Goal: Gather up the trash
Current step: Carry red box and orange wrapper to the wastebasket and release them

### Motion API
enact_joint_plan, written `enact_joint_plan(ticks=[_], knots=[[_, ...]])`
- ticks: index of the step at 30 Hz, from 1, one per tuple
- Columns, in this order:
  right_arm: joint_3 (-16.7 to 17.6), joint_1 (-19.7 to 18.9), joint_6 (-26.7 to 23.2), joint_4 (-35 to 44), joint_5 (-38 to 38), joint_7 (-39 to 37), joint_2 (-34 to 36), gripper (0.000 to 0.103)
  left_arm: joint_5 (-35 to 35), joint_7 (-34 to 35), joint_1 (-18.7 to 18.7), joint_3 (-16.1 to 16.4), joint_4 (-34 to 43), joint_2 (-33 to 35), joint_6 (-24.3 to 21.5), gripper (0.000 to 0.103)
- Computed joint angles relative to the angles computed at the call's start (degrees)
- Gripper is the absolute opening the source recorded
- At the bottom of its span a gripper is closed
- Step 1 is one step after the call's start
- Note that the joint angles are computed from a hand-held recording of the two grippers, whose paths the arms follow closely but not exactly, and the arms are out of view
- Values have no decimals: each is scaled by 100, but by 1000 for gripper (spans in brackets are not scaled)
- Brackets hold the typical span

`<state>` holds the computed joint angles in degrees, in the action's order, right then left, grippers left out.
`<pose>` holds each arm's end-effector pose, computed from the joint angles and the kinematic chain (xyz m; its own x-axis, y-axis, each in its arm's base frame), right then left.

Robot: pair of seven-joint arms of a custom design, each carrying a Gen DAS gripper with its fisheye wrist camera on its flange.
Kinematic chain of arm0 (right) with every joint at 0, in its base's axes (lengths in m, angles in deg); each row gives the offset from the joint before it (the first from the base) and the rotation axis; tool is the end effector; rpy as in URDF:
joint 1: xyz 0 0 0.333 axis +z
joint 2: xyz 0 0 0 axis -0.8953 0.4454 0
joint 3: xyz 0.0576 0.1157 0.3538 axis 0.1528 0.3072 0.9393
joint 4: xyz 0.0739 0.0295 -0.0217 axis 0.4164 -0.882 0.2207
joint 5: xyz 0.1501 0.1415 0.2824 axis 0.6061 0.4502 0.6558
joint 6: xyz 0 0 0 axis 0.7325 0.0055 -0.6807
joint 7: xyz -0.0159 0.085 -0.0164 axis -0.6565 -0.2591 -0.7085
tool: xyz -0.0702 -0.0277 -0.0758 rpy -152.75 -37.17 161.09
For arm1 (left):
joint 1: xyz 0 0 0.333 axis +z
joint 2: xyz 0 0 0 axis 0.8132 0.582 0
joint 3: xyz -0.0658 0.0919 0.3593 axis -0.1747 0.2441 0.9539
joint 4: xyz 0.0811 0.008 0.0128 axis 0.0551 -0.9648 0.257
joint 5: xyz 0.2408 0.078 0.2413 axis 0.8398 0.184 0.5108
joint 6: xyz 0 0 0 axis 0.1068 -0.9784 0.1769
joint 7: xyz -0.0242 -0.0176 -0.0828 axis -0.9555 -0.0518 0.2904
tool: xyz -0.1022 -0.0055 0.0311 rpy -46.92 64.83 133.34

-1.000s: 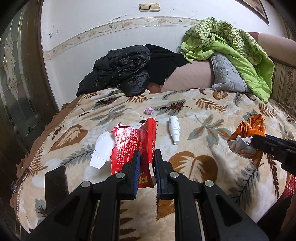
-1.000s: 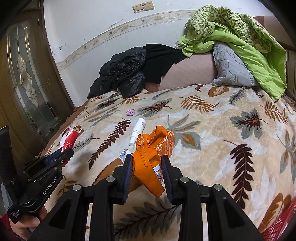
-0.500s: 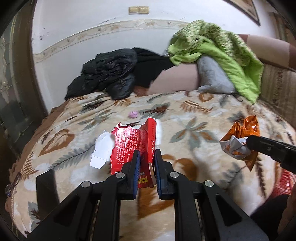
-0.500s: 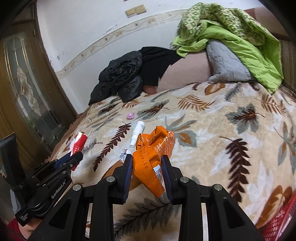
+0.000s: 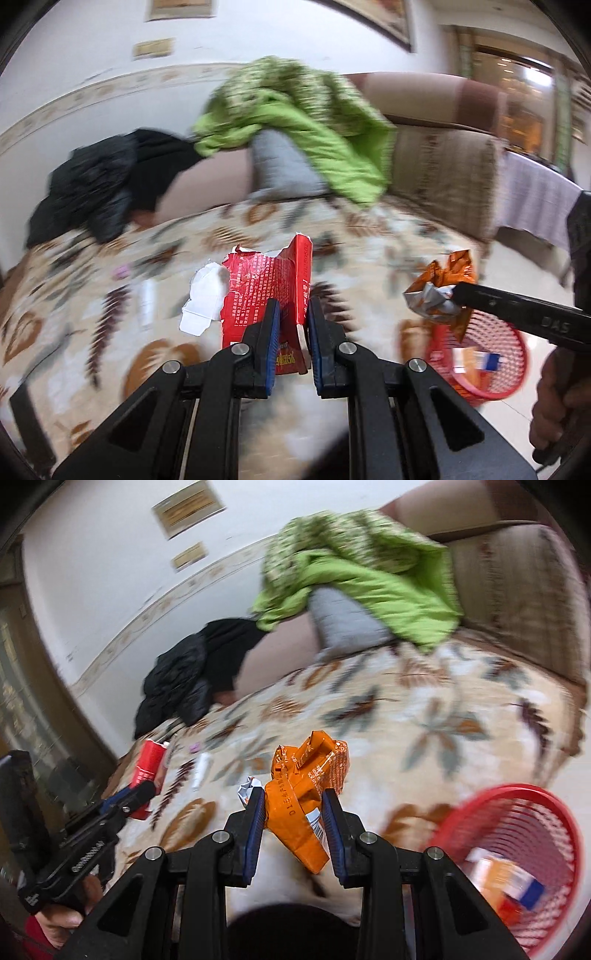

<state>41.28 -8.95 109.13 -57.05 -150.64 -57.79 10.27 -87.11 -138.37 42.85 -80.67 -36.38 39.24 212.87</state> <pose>0.4336 0.5554 0.4416 -0.4650 -0.7745 -0.4288 -0.3198 0.5986 -0.7344 0.5872 -0.2786 0.4625 -0.8301 -0.5574 -0.0127 -0.2865 0.4460 -0.8479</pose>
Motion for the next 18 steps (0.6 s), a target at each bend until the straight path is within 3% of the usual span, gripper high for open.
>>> enact_joint_plan(ticks=[5, 10, 14, 18], knots=[[275, 194, -883, -920, 442, 662, -640, 34, 602, -292, -228, -102, -317, -249, -711, 14], [683, 181, -1463, -1513, 768, 1322, -1067, 34, 1256, -754, -520, -142, -416, -298, -1184, 14], [908, 143, -1791, -1676, 949, 1438, -1209, 34, 1639, -1053, -718, -172, -458, -272, -1336, 14], [1011, 47, -1726, -1901, 993, 1713, -1289, 34, 2235, -1638, -864, -147, -359, -123, -1610, 14]])
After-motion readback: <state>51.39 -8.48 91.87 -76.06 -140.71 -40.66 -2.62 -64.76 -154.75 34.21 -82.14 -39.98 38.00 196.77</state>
